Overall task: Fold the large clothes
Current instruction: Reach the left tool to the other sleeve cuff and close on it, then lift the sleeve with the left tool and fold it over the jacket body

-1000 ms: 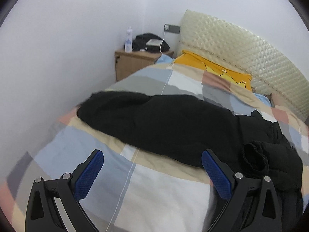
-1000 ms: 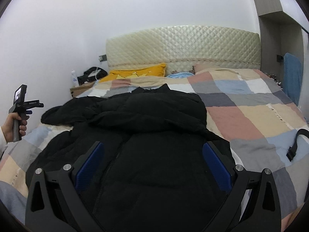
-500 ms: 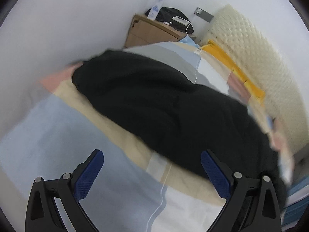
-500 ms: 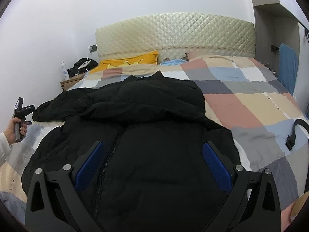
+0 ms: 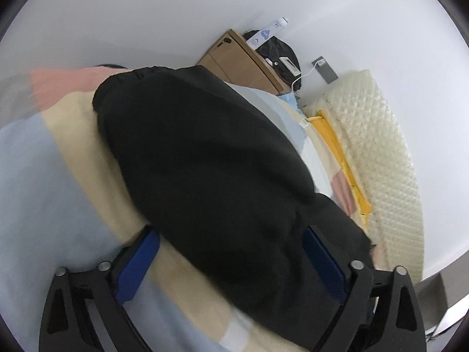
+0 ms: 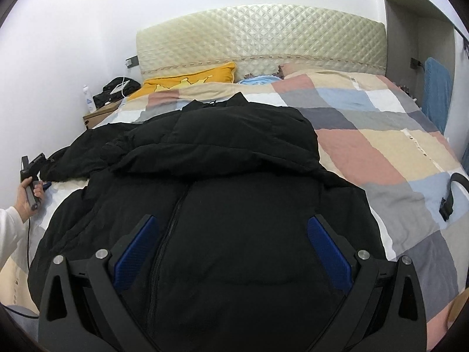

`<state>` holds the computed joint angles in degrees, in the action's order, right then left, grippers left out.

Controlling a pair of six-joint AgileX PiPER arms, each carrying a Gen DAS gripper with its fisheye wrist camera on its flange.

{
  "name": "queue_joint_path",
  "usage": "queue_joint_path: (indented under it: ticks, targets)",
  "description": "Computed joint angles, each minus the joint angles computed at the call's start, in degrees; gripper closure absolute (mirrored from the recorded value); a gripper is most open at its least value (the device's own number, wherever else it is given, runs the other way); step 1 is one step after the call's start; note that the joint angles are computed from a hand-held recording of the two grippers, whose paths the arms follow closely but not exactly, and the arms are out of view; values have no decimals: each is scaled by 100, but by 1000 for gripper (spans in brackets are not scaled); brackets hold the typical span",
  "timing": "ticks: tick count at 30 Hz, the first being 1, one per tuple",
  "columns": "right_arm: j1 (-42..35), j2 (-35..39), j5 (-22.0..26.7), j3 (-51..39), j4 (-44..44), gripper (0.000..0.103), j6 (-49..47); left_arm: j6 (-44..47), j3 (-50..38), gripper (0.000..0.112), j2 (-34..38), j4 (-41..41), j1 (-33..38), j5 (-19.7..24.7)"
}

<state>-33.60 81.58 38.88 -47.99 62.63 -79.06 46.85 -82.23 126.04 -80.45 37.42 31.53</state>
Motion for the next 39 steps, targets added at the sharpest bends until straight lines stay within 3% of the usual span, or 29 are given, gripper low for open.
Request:
queue_joint_path:
  ticks: [1,2,7,10,15,19,24,29,39]
  targets:
    - [48,4,-41,-13,-40,2,55,-31,-36,22,9,12,-2,-49]
    - [77,-24,-75,8,-45,2,53,-271,-178,40,58,189,-23,-146]
    - [103,24,-207,16,-2,2,-82,-2267,-969,94,189,2020,-161,-406]
    - [9,38,-198,5,55,2,-139,-3109,-663,106,-216,2784,-454,-1052]
    - [-247,-71,-17,30,230,2,-341,-4733,-43,109,-1035,4273,-758,-1545]
    - [-507,-109,327,48,357,2,-575,-5707,-49,109,-1600,5543,-875,-1369]
    - [-840,-185,760,49,469,2,-873,-6780,-524,109,-2207,7026,-1201,-589]
    - [-1162,-233,1110,49,681,2,-1140,-7101,-1175,109,-2665,7539,-1723,120]
    - [-1847,-30,2052,-196,834,2,-1523,-7793,-3425,110,-2671,9356,-3693,1949]
